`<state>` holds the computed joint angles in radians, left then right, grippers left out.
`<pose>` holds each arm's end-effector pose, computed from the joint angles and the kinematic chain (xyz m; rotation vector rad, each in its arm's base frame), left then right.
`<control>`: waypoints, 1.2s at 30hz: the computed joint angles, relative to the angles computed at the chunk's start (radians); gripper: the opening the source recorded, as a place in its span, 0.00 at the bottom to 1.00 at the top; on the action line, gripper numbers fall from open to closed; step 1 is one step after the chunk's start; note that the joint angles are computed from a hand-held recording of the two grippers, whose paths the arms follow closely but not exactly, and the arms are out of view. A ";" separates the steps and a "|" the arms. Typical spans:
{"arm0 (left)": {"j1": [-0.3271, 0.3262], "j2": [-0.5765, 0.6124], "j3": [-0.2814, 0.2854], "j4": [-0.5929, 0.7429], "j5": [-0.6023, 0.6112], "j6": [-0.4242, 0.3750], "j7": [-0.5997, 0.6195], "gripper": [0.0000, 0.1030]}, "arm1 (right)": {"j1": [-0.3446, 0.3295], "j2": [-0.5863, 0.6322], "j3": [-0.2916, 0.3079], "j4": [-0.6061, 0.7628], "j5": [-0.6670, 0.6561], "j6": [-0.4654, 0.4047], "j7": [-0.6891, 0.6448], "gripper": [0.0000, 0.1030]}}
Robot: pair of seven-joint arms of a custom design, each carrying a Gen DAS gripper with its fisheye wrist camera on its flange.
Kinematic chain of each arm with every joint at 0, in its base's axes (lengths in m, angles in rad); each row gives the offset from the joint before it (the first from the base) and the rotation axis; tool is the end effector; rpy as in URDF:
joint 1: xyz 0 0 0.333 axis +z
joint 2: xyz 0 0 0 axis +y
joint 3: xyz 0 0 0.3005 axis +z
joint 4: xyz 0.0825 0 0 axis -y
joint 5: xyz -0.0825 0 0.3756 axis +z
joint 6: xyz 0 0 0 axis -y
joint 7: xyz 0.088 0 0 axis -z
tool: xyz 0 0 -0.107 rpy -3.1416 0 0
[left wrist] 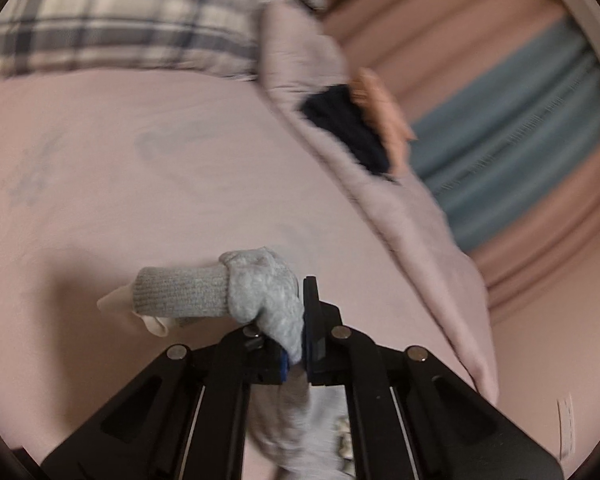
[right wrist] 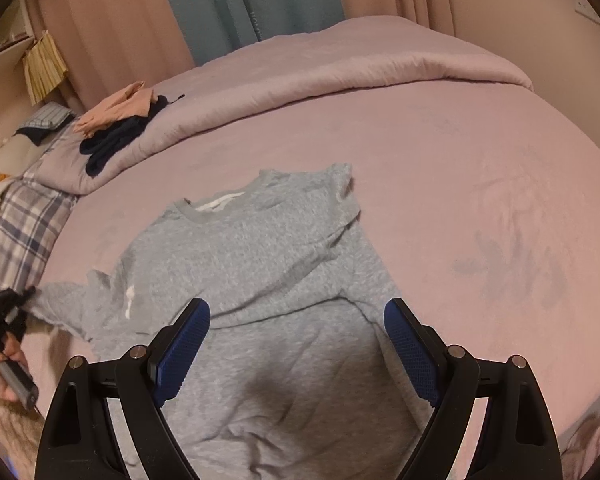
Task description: Fold small clothes
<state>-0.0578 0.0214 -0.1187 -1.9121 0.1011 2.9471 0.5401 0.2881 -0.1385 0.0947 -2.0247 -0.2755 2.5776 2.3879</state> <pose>0.5961 -0.1124 0.5934 -2.3524 0.9995 -1.3779 0.5157 0.2156 0.5766 -1.5171 1.9530 -0.4610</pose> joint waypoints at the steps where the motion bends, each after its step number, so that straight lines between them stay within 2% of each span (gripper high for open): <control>1: -0.005 0.010 -0.009 0.022 -0.022 0.007 0.035 0.04 | 0.001 -0.002 -0.001 -0.003 0.005 0.000 -0.002 0.86; 8: -0.085 0.118 -0.053 0.208 -0.106 -0.026 0.291 0.04 | -0.007 -0.029 -0.002 -0.032 0.005 0.010 0.020 0.86; 11: -0.145 0.171 -0.046 0.279 -0.056 -0.083 0.334 0.04 | -0.008 -0.036 -0.004 -0.043 0.015 0.013 0.023 0.86; 16: -0.187 0.288 -0.094 0.400 -0.151 -0.197 0.513 0.04 | -0.013 -0.046 -0.006 -0.064 0.022 0.012 0.029 0.86; 22: -0.243 0.404 -0.095 0.510 -0.184 -0.324 0.634 0.05 | -0.018 -0.053 -0.009 -0.083 0.031 0.005 0.035 0.86; 25: -0.252 0.435 -0.097 0.533 -0.221 -0.364 0.647 0.05 | -0.020 -0.053 -0.009 -0.086 0.031 -0.002 0.035 0.86; 29: -0.262 0.468 -0.092 0.564 -0.257 -0.456 0.618 0.07 | -0.013 -0.056 -0.018 -0.099 0.062 0.014 0.009 0.86; 34: -0.287 0.455 -0.065 0.531 -0.219 -0.446 0.565 0.08 | -0.008 -0.049 -0.027 -0.105 0.113 0.025 -0.035 0.86; 36: -0.281 0.443 -0.071 0.521 -0.227 -0.454 0.557 0.08 | -0.007 -0.048 -0.030 -0.107 0.131 0.025 -0.051 0.86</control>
<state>-0.3391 0.4640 -0.1896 -1.3912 -0.1256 2.4926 1.0967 0.2816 -0.1867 0.0646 -2.1320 -0.1445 2.6030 2.3368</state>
